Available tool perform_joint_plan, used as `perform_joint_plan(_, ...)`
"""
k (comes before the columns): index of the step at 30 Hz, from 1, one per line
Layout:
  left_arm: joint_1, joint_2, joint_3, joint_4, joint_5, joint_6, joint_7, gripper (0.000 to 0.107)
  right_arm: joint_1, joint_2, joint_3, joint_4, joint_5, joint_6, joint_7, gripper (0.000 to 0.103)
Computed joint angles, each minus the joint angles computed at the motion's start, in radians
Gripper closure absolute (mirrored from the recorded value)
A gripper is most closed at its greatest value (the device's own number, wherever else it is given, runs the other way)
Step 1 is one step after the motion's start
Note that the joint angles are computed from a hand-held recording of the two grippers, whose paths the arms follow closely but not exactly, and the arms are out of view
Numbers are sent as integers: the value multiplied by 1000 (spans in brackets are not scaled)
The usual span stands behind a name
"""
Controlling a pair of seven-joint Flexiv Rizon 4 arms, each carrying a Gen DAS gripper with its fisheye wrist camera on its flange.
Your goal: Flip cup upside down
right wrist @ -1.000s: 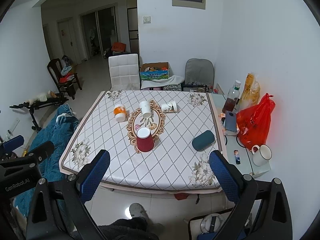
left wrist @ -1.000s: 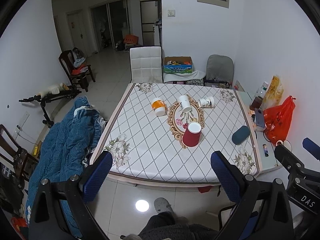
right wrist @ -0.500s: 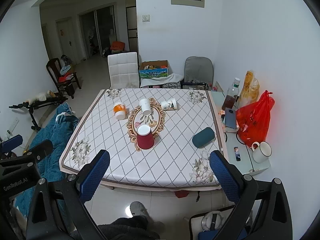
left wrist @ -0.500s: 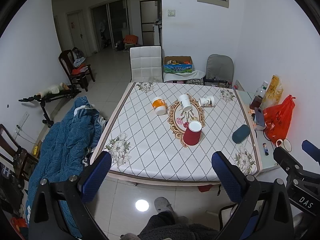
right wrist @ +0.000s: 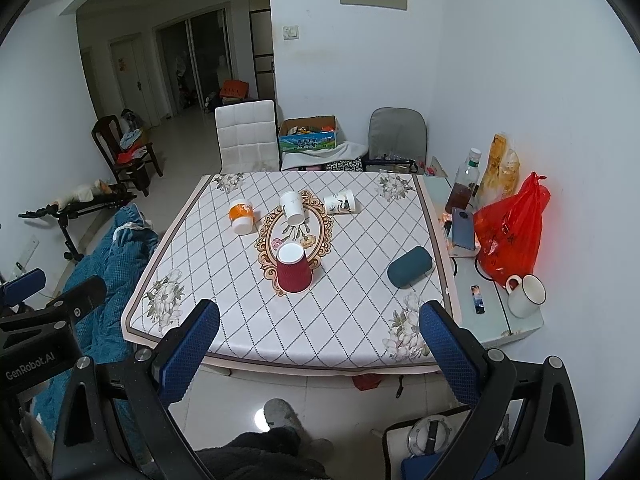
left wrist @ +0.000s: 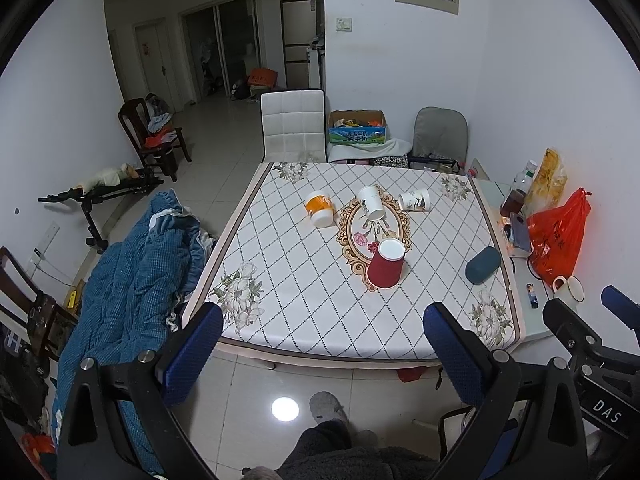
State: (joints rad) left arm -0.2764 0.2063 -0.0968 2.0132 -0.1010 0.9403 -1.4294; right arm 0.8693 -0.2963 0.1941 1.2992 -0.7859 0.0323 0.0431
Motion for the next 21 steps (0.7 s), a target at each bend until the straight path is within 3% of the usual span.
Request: perform_joint_plan(21, -3, 26, 11, 37, -1, 26, 8, 4, 3, 2, 4, 14, -1, 8, 26, 1)
